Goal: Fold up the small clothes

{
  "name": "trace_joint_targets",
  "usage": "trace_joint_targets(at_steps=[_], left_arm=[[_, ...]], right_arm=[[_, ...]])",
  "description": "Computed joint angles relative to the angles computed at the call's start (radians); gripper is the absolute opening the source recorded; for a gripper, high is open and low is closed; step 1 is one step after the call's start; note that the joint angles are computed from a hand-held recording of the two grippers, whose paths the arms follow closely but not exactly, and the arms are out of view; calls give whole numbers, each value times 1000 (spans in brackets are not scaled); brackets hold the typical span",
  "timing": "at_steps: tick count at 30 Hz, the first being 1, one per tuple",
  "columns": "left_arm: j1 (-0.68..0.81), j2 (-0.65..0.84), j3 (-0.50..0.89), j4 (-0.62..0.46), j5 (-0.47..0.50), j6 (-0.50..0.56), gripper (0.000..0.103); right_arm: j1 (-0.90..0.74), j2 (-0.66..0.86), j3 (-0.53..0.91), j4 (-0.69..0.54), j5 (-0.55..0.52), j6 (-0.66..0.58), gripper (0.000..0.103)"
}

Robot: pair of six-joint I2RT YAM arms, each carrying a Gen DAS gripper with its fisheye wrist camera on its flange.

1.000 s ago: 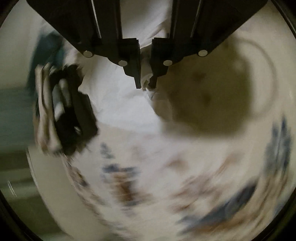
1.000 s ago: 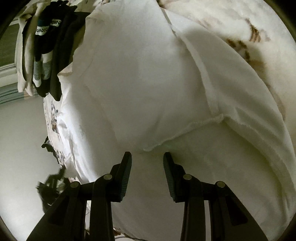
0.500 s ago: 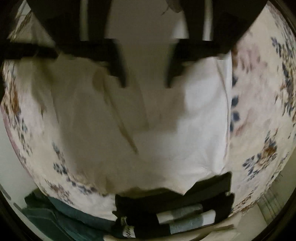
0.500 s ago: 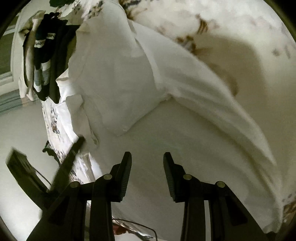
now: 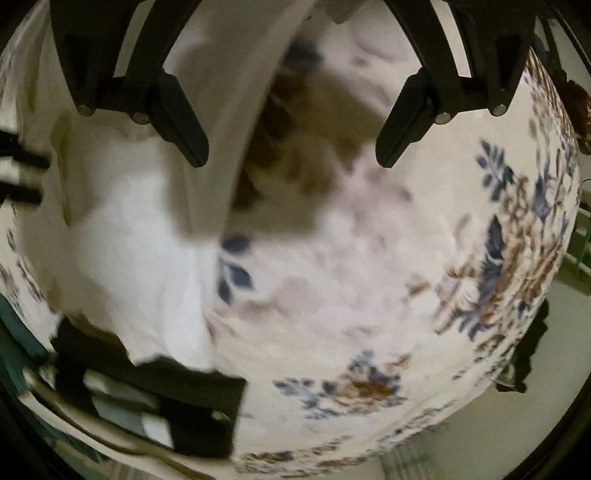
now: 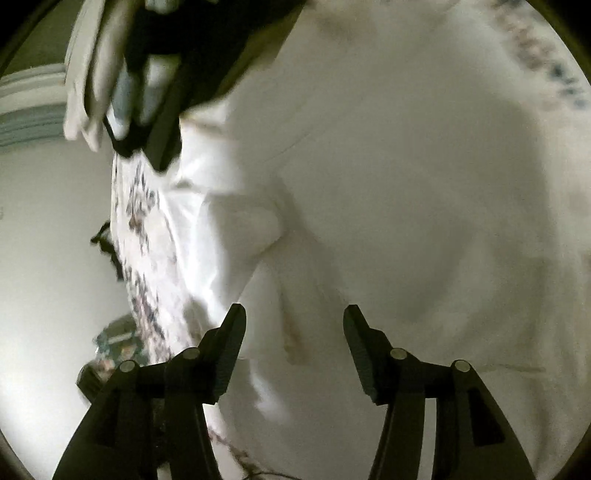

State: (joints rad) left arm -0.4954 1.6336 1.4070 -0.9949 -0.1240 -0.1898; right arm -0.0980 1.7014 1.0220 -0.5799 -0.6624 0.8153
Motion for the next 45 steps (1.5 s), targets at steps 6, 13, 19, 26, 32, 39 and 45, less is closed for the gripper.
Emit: trace_joint_targets(at_steps=[6,13,19,26,32,39,45], left_arm=[[-3,64,58,2,-4,8,92],[5,106,77,-4,6,22,92],[1,122,89,4,9,23,92],[-35,210,212,-7,7,30,93],[-48,233,263,7,-13,50,92],[-61,223,252,-4,-11,26,92],[-83,186,173,22,-59,32,92]], right_arm=[[154,-5,-87,158,33,160,5],[233,-153,-127,-63,164,143,9],[7,-225,-105,-123,165,72,53],[-109,31,16,-46,-27,-51,20],[-73,-27,188,-187,273,-64,18],[-115,-150,106,-273,235,-64,60],[38,-202,-40,-271,151,-53,60]])
